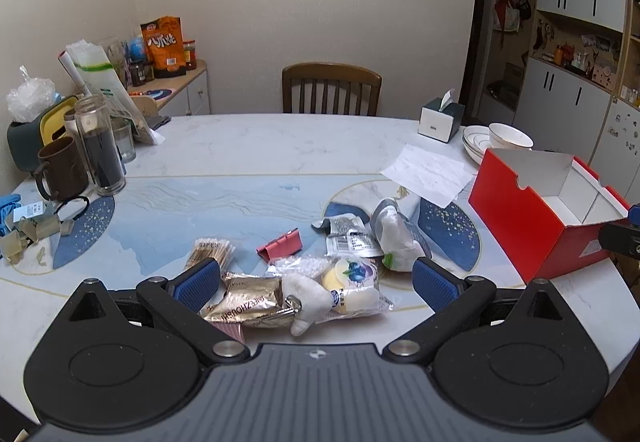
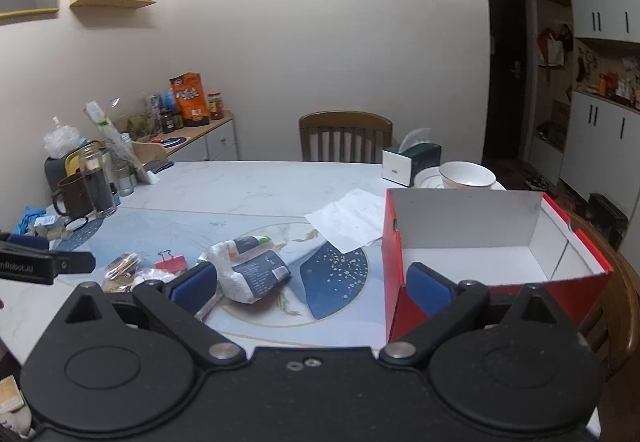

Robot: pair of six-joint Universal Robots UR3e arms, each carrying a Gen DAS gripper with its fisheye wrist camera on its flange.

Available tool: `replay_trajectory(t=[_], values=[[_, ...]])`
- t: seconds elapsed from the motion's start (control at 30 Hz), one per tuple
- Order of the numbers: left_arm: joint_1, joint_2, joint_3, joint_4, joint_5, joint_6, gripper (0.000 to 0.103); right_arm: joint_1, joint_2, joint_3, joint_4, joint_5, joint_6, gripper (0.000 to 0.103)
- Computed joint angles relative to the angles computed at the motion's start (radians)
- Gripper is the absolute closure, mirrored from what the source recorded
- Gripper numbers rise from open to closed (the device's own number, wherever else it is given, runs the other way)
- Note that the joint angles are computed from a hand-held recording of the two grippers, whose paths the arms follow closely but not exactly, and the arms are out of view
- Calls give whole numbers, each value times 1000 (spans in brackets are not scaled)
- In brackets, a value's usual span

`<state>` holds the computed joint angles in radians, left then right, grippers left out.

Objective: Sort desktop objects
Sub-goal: 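Move both tools toward the pile of items on the table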

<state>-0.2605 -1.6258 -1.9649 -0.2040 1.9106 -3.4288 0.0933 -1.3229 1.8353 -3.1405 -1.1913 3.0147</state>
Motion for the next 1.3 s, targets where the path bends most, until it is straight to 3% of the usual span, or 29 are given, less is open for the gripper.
replay_trajectory(t=[0.27,0.43,1.07,1.3], values=[[-7,-8,-15,22,12,1,0,-11,10,-31,43,58,-51,2],[28,-11,-26,30,-22,41,0,16,54,-80,40,24,-29,3],[384,-140,21,88,-338,291,1,232,418,-624,247,-242,109,3],[490,-220,63,73,-426,372,1,302,585,-903,380,-320,131,3]])
